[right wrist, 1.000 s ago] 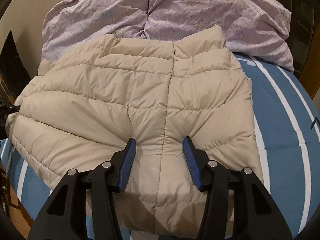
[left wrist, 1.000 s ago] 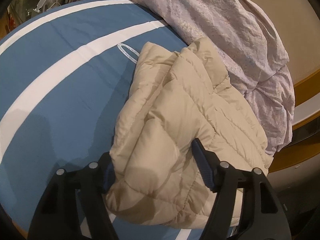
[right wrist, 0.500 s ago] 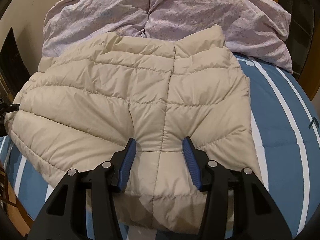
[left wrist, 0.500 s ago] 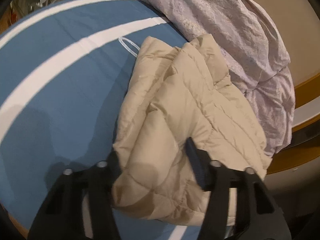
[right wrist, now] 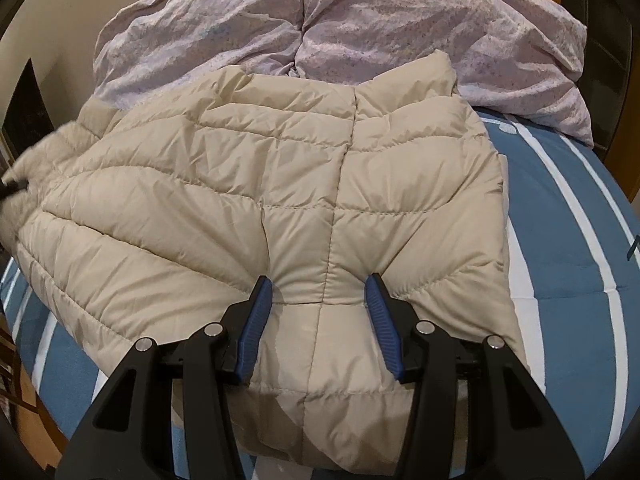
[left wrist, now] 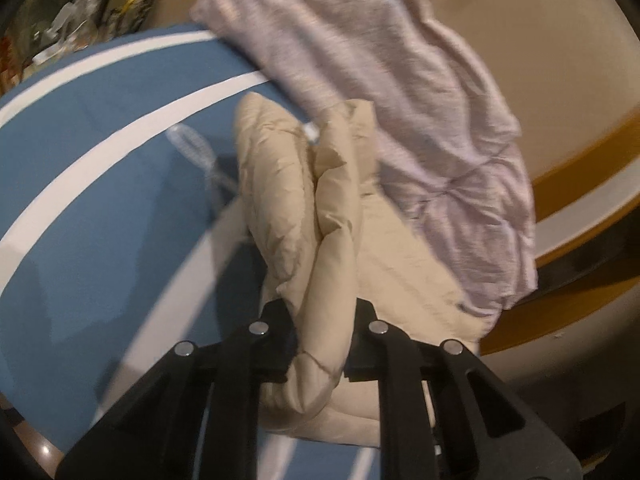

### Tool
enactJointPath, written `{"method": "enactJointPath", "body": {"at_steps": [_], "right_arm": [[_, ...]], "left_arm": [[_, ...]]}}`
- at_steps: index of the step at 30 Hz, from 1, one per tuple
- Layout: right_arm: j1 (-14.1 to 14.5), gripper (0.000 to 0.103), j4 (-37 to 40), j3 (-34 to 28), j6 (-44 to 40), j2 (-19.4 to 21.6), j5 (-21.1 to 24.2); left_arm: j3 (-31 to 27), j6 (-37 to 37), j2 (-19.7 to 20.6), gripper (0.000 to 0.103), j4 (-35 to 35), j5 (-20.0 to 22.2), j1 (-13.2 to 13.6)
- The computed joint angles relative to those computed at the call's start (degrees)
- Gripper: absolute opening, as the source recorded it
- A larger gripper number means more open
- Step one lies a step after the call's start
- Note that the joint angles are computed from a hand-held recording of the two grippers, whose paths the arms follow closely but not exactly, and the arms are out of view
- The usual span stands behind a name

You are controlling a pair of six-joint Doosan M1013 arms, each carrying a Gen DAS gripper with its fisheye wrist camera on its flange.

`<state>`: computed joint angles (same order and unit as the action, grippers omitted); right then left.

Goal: Fold large clothes
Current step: 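Grasp the folded jacket bundle with the left gripper and lift it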

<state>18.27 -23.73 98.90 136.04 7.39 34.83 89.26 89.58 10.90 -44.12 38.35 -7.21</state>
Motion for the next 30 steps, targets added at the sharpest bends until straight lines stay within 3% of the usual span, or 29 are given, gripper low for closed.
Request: {"method": "enactJointPath", "body": {"at_steps": [8,13,21,30], "right_arm": [[-0.63,0.051,2.75,0.12,-1.29,-0.02,-0.91],[-1.11,0.051,4.27,0.11,-2.15,0.04,-1.44],[-1.76,0.051,6.67,0.77,-3.43,-0.37,-2.82],[-2.67,0.051,10.75,1.54,-5.59,-0.94,-5.02]], "left_arm": [[-1.64,14.17,-1.57,0.015,-15.64,-0.01,-3.95],[-3.6,20.14,-0.78,0.015,-20.68,3.53,-8.07],[-7.02,19.75,2.93,0.015,-20.91,8.27,-13.86],[-9.17,15.24,7.05,0.015,-18.83,10.45,-16.94]]}}
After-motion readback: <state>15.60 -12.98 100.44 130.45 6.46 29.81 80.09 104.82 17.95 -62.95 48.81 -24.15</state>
